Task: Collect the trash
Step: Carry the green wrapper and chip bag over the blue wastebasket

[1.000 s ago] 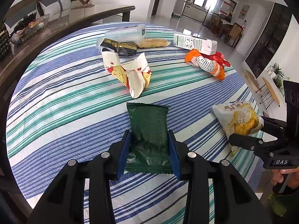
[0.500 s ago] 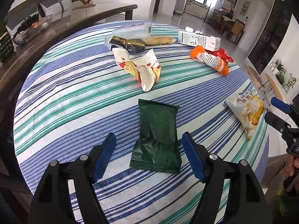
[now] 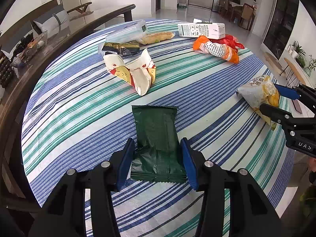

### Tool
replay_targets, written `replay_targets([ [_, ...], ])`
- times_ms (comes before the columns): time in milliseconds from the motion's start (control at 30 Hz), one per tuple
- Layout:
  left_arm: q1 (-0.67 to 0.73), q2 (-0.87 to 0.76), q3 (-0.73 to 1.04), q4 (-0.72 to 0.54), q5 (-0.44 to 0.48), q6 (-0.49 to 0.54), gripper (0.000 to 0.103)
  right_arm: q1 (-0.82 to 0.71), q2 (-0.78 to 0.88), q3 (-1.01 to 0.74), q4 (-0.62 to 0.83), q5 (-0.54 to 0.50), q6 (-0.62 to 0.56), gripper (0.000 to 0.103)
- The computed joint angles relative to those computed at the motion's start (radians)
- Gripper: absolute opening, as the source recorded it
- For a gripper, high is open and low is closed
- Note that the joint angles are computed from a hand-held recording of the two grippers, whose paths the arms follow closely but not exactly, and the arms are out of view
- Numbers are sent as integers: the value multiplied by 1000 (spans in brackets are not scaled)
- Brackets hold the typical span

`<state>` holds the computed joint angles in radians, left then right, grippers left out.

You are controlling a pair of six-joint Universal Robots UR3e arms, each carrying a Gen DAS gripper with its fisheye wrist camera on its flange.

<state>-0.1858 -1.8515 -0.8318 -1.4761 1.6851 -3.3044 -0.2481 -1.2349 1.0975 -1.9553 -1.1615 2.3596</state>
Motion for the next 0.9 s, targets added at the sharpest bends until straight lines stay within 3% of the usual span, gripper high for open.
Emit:
replay_targets([
  [100, -5, -2, -1, 8, 3, -3, 42, -12, 0, -10, 19, 23, 0, 62],
  [200, 0, 7, -13, 14, -4, -3, 42, -13, 1, -3, -17, 16, 17, 76],
  [267, -2, 4, -12, 16, -3, -2, 42, -14, 23, -42, 27, 24, 11, 76],
  [333, -2, 4, -12, 17, -3, -2, 42, -10, 50, -90, 85, 22, -16, 70],
  [500, 6, 22, -45, 48, -15, -8, 37, -42, 64, -153, 190, 80, -22, 42],
  [733, 48, 60, -74, 84, -143, -45, 32, -125, 20, -147, 273, 203, -11, 42],
  [900, 7, -25, 96, 24, -181, -57, 32, -186, 35, -202, 368, 264, -28, 42],
])
